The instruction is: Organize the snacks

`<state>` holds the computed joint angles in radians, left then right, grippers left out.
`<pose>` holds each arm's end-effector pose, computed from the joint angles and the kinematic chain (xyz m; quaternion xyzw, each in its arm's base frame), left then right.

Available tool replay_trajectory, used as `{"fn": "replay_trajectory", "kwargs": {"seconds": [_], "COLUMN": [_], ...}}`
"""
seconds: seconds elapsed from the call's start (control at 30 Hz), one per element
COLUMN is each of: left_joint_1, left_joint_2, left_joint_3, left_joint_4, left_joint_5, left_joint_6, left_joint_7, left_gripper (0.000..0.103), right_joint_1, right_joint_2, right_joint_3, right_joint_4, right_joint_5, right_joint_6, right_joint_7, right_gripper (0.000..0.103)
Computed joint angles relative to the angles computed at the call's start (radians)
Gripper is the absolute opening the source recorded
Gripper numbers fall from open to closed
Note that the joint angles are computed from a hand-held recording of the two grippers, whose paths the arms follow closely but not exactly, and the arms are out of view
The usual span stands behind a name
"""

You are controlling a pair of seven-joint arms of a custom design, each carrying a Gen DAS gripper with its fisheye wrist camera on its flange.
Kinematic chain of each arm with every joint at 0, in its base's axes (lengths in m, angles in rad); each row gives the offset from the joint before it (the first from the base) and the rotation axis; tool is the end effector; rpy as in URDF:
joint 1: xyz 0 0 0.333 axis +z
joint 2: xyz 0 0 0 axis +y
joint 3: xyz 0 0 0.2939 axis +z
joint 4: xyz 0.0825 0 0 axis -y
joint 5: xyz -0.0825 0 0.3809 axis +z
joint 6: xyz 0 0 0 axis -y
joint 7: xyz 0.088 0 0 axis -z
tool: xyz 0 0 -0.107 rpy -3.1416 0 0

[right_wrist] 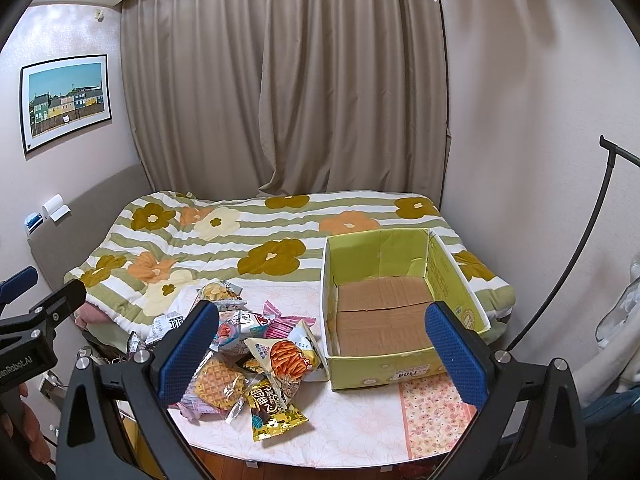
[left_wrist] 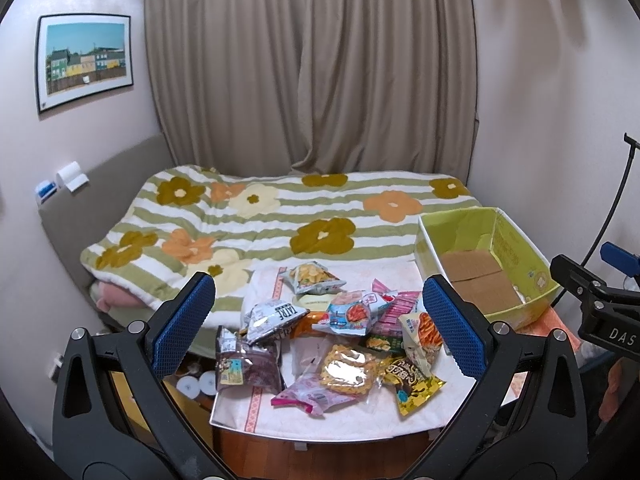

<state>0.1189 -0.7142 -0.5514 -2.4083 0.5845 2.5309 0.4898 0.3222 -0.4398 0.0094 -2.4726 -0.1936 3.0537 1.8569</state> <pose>0.3672 -0.2239 0.5857 -0.6819 0.5271 -0.2864 0.4186 0.4335 0.1657 0.5559 -0.6834 0.5417 -0.2731 0.4061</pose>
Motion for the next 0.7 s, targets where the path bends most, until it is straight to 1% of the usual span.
{"fn": "replay_trajectory", "kwargs": {"seconds": [0.07, 0.1, 0.17, 0.23, 0.33, 0.47, 0.5, 0.57, 0.63, 0.7], "left_joint_1": [-0.002, -0.008, -0.029, -0.045, -0.076, -0.122, -0.13, -0.142, -0.152, -0.168], "left_joint_2": [0.019, 0.029, 0.075, 0.112, 0.182, 0.268, 0.3, 0.355, 0.425, 0.495], "left_joint_3": [0.001, 0.008, 0.031, 0.049, 0.082, 0.154, 0.175, 0.205, 0.237, 0.27], "left_joint_4": [0.016, 0.021, 0.041, 0.048, 0.057, 0.052, 0.059, 0.077, 0.104, 0.14], "left_joint_5": [-0.005, -0.011, -0.038, -0.055, -0.081, -0.125, -0.135, -0.152, -0.169, -0.201], "left_joint_6": [-0.011, -0.013, -0.021, -0.022, -0.016, 0.047, 0.068, 0.093, 0.122, 0.126], "left_joint_7": [0.009, 0.017, 0.047, 0.061, 0.096, 0.183, 0.223, 0.291, 0.374, 0.472], "left_gripper": [0.103, 0.103, 0.103, 0.103, 0.103, 0.103, 0.103, 0.103, 0.103, 0.103], "right_joint_1": [0.049, 0.086, 0.136, 0.191, 0.257, 0.325, 0.339, 0.361, 0.374, 0.362], "right_joint_2": [-0.005, -0.003, 0.006, 0.017, 0.048, 0.119, 0.142, 0.184, 0.234, 0.288], "right_joint_3": [-0.04, -0.075, -0.112, -0.156, -0.206, -0.257, -0.281, -0.302, -0.314, -0.307], "right_joint_4": [0.002, 0.011, 0.024, 0.028, 0.041, 0.092, 0.109, 0.137, 0.171, 0.21], "right_joint_5": [0.033, 0.06, 0.116, 0.192, 0.311, 0.504, 0.561, 0.674, 0.792, 0.872], "right_joint_6": [-0.024, -0.043, -0.08, -0.102, -0.141, -0.213, -0.233, -0.265, -0.293, -0.327], "right_joint_7": [-0.029, -0.06, -0.11, -0.176, -0.262, -0.36, -0.4, -0.446, -0.477, -0.459], "right_gripper": [0.103, 0.103, 0.103, 0.103, 0.103, 0.103, 0.103, 0.103, 0.103, 0.103]}}
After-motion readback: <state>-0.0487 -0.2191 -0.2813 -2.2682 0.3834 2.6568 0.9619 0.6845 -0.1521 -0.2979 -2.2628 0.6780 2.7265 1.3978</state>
